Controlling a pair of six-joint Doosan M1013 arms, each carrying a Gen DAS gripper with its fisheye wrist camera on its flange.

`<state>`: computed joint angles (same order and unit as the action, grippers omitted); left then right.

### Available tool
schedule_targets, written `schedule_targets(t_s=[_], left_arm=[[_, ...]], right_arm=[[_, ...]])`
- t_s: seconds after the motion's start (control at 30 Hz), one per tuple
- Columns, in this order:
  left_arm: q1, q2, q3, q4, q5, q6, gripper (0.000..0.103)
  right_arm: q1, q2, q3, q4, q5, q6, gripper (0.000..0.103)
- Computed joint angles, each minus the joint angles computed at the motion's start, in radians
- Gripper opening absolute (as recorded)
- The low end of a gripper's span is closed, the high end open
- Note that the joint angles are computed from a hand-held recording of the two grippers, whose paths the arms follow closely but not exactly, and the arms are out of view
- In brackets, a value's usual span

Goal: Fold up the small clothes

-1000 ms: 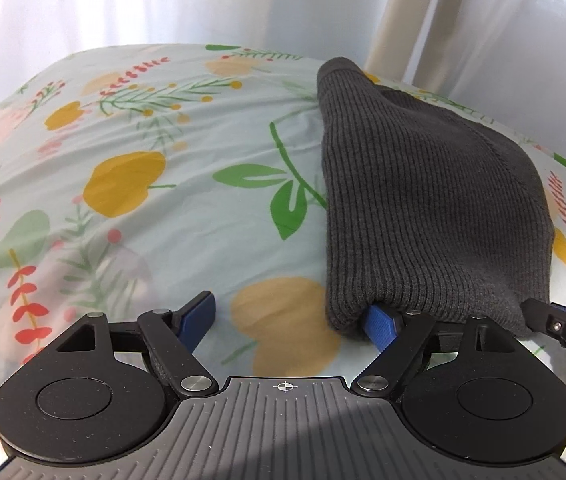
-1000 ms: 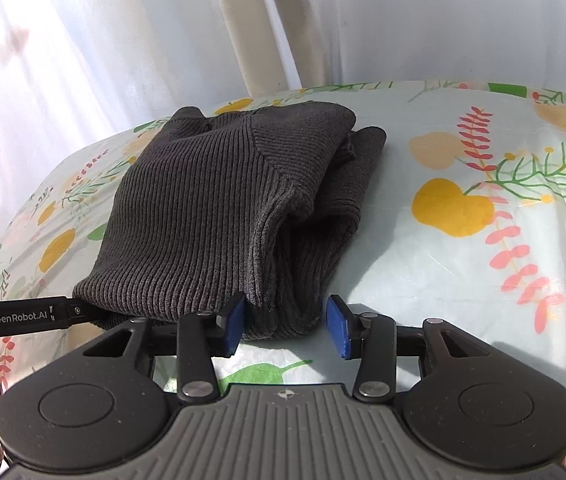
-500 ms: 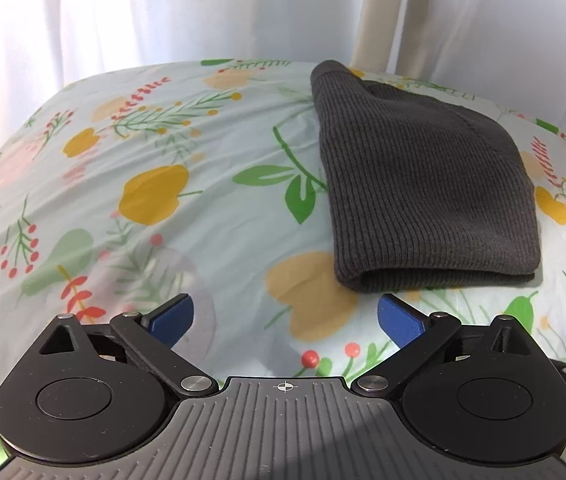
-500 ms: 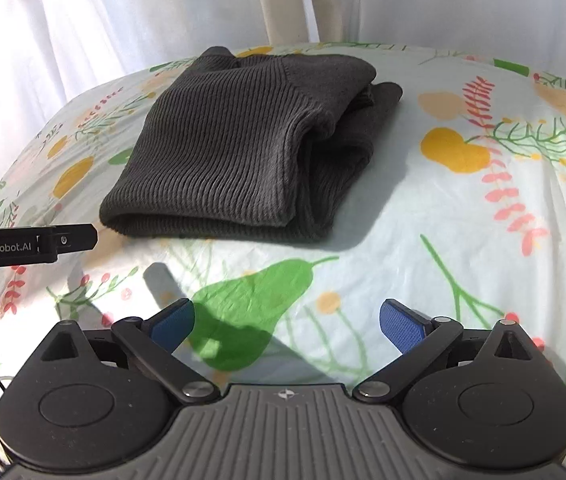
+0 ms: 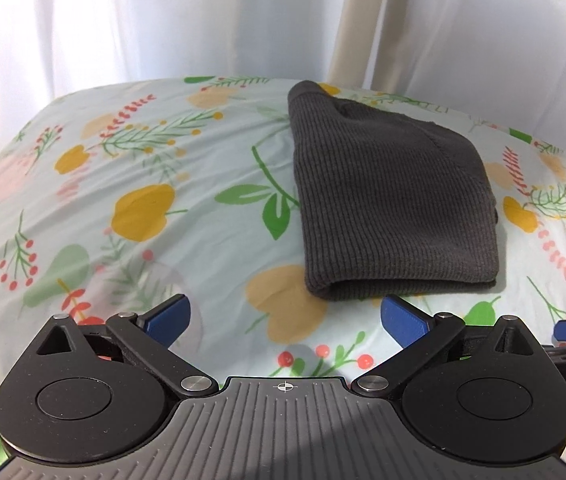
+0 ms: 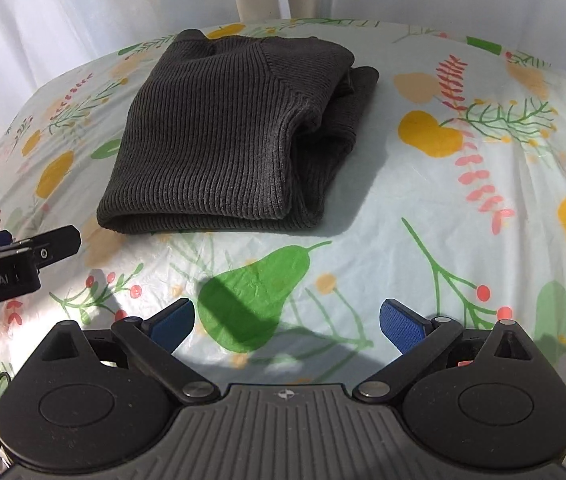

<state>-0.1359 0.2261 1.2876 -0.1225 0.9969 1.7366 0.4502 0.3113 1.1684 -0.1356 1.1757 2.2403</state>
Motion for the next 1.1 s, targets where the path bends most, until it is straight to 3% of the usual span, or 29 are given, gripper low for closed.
schedule_targets(t_s=[0.2, 0.57, 1.1], left_arm=[[-0.019, 0.031, -0.062, 0.054, 0.118, 0.022, 0.103], [-0.045, 0.039, -0.077, 0.135, 0.125, -0.018, 0.103], [-0.047, 0.056, -0.101, 0.123, 0.17, -0.024, 0.103]], right_arm=[[0.018, 0.032, -0.063, -0.105, 0.098, 0.006, 0.099], [0.02, 0.05, -0.1, -0.134, 0.131, 0.03, 0.099], [0.019, 0.054, -0.107, -0.136, 0.149, 0.052, 0.099]])
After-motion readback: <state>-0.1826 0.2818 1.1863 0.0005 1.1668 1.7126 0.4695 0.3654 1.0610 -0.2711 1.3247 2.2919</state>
